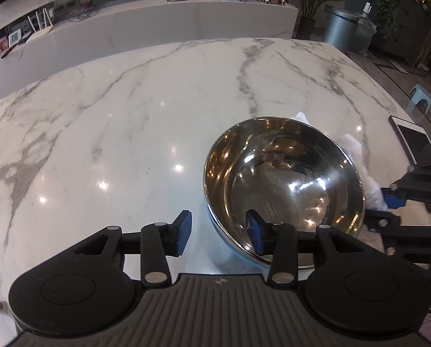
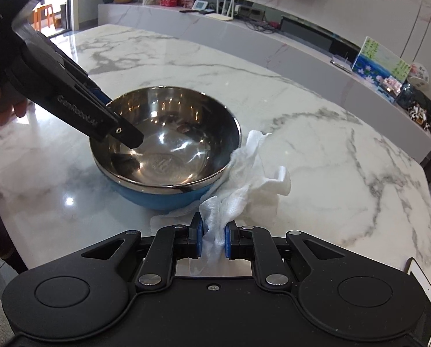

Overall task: Clean bowl
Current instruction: 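Rub the cloth on the blue exterior with the right tool while the left tool holds the rim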

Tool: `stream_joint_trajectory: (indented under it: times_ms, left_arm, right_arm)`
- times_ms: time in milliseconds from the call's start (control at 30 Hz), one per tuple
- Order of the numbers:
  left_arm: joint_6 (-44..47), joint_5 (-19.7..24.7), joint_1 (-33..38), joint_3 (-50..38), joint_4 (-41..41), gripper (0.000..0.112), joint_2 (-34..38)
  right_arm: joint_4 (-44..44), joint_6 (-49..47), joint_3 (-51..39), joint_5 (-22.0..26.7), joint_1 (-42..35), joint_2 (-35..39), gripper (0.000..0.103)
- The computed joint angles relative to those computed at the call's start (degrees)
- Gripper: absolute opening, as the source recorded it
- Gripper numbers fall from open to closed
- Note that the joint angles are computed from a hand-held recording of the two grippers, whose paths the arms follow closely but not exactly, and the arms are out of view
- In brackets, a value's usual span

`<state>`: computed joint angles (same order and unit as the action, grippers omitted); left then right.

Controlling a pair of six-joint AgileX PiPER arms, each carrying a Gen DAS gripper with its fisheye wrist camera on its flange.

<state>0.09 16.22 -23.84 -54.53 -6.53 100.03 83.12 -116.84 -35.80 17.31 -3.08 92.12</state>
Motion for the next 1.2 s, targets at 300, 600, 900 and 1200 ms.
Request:
stream_joint_trajectory:
  times_ms: [300,600,900,1200]
  left_arm:
    - [-0.19,1.11,-0.23,-0.26,1.90,0.028,0.18]
    - [-6.96,1.62,-1.83,-0.98,10.81,0.023,1.16]
    - [-12.13,2.20,-2.72,-1.62,14.38,0.023,1.77]
    - [-12.35,2.41,-2.64,-1.88,14.00,0.022,1.94]
  right_arm:
    - [-1.00,0.45,-0.18,0.14,0.65,0.70,0.012]
    - [-0.28,2.99,-1.56,5.12,-3.61,-0.48,0.012]
    - [0.54,6.33,-2.19,7.33,-5.38,-1.08,0.012]
    - [-11.31,17.90,-2.84,4.36,-0.96,0.82,0.012]
